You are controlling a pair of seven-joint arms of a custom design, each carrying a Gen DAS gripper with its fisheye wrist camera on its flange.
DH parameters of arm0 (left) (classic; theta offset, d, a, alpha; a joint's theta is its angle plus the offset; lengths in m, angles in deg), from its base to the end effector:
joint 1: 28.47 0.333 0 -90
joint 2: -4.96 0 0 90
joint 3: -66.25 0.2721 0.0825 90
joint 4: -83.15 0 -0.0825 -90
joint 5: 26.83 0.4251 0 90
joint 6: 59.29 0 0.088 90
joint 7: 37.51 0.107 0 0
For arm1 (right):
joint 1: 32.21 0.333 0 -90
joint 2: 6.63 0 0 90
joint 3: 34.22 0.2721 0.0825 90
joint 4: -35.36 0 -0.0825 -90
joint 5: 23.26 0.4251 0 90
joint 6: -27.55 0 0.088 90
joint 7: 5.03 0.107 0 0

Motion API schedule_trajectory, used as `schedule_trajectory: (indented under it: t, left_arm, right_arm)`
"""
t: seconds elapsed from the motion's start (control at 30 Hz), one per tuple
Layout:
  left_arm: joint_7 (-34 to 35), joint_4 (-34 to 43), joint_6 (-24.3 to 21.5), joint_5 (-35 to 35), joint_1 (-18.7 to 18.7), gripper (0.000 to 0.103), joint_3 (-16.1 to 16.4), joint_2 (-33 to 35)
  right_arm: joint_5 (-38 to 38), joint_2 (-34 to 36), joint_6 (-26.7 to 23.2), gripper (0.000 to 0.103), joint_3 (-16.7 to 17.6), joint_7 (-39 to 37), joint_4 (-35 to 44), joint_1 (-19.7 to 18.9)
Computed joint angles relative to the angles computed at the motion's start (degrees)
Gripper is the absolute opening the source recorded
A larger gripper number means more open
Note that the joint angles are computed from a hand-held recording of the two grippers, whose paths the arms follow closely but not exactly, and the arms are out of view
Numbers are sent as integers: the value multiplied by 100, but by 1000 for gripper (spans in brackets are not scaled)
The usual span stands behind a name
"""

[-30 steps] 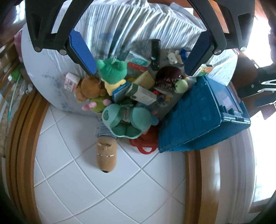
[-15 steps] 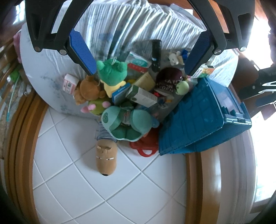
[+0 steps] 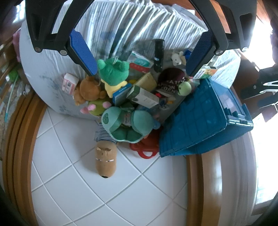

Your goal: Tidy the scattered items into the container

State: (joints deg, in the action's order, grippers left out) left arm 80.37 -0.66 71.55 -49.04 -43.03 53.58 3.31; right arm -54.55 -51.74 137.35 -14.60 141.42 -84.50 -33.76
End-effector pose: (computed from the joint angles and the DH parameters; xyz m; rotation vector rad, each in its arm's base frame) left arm 0.5488 -0.2952 0.7437 -0.9125 2.3934 -1.1817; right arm 0.3743 0.1451 0.7333 -1.0907 2.2214 -1.1778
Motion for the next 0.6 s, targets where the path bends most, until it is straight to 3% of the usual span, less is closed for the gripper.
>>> schedule_trajectory:
  t: [0.3,0.6]
  left_arm:
    - [-118,7,-53,134,12,103,-22,44]
    - [-736,-131,176,781,34,103,-45,270]
  right_arm:
    - [28,-91,161,103,-67,-55,-151,9]
    - [487,-210,1097,103,-446,-40,-752,32]
